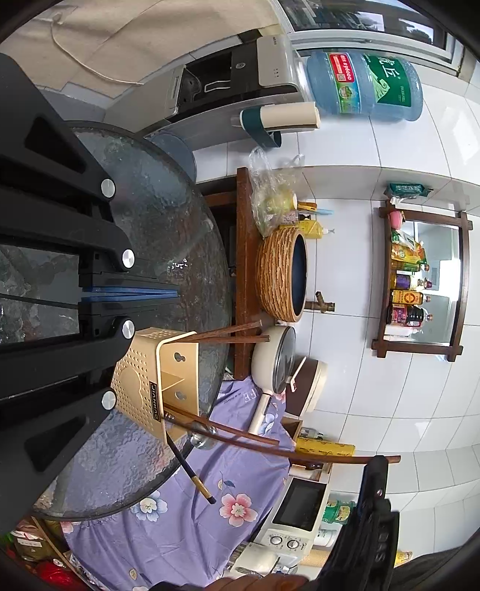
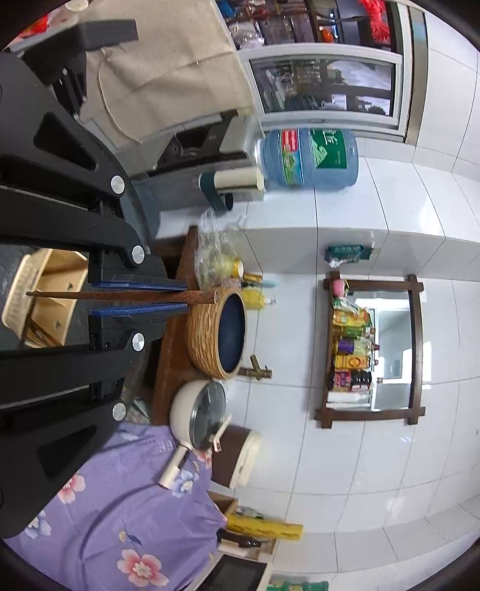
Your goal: Organize utensils
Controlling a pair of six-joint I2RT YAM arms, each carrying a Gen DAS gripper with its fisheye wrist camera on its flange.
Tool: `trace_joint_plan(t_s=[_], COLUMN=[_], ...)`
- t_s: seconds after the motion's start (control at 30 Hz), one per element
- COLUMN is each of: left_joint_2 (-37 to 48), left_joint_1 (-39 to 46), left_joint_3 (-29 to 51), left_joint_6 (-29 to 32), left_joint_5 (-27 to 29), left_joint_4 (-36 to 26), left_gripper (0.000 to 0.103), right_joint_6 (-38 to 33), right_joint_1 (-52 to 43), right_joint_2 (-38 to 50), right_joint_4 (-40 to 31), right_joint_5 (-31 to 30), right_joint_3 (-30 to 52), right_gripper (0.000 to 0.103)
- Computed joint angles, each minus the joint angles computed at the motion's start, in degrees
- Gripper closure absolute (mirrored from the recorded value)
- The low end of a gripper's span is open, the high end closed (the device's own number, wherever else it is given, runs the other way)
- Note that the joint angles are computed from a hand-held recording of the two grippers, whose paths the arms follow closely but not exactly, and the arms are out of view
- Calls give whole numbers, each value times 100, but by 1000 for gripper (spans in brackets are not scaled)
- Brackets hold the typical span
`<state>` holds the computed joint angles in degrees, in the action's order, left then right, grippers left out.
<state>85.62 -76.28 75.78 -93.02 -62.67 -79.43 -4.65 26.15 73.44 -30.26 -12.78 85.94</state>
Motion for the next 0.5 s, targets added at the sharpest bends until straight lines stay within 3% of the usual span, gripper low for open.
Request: trace_joint_plan(t_s=[0.07,0.13,0.2,0.4,0.5], left_joint_2=[-59,-100,-150,-39,-61], left_joint_1=[36,61,74,42,67], left_joint_3=[-98,-195,-290,-390,-554], left_joint_6=[69,81,84,-84,-21], left_joint_5=[38,62,58,65,169], left_joint_4=[112,188,282,272,468], left_gripper=[99,89,66,47,42], right_joint_6=[44,116,192,165,157], right_joint_1=[-53,-132,-196,-163,-139], right_joint_2=[126,252,372,522,552], right_joint_4=[136,180,269,438,595], right_joint_5=[84,57,58,195,240], right_joint_3=[36,113,166,-238,-590], right_gripper=[95,95,95,95,95])
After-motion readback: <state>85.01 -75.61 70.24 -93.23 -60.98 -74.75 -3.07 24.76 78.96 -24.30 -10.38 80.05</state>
